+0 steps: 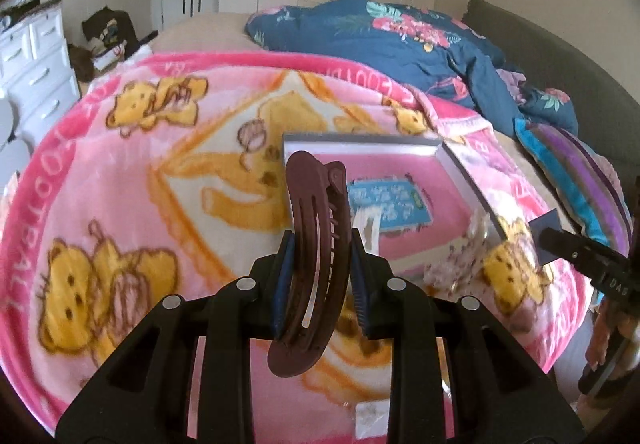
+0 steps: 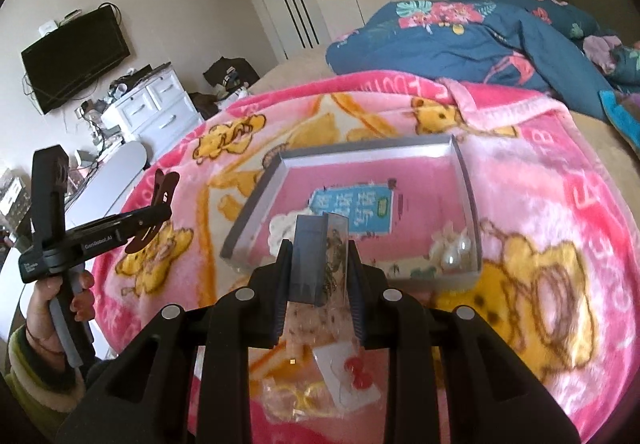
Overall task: Organize jewelry
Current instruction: 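Carry brown clip in left tool into grey box while right carries blue clip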
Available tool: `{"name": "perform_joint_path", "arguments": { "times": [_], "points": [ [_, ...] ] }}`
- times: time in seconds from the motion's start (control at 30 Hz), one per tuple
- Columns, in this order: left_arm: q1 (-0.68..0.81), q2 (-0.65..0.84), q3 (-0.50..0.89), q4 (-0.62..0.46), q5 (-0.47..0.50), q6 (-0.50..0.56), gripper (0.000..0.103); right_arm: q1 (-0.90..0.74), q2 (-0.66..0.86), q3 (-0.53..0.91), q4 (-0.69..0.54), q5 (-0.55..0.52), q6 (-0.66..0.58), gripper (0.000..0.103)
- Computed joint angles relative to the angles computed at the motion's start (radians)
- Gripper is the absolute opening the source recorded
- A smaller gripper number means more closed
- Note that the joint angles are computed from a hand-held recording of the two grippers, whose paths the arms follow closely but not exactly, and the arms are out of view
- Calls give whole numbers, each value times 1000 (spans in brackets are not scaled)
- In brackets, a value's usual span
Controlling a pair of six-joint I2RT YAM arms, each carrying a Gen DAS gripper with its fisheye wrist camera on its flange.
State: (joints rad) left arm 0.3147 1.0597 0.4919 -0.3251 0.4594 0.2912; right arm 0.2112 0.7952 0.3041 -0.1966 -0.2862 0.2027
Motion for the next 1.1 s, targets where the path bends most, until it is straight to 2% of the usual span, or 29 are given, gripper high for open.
{"name": "perform_joint_path", "arguments": {
  "times": [0.17,0.3,0.4,0.5,0.6,0.7,0.93,1.1],
  "points": [
    [-145,3,48,34,-114,-110,19,-55,69,56,18,-38,-37,25],
    [-233,87,87,85,-183,-197,19,-127,133,99,29,-71,-84,25],
    [-309,167,104,155,-279,-260,19,-164,187,123,44,-81,-109,25],
    [-336,246,128,183,-278,-306,19,-202,253,147,68,-92,-124,25],
    [-382,311,130,246,-360,-319,19,-218,334,167,109,-83,-133,25],
    [-368,392,147,283,-324,-333,19,-218,398,177,145,-70,-137,25],
    [-381,532,155,372,-364,-299,19,-196,588,206,242,-19,-139,25],
    [-376,579,160,400,-374,-270,19,-185,722,234,298,-5,-119,25]
  ]
}}
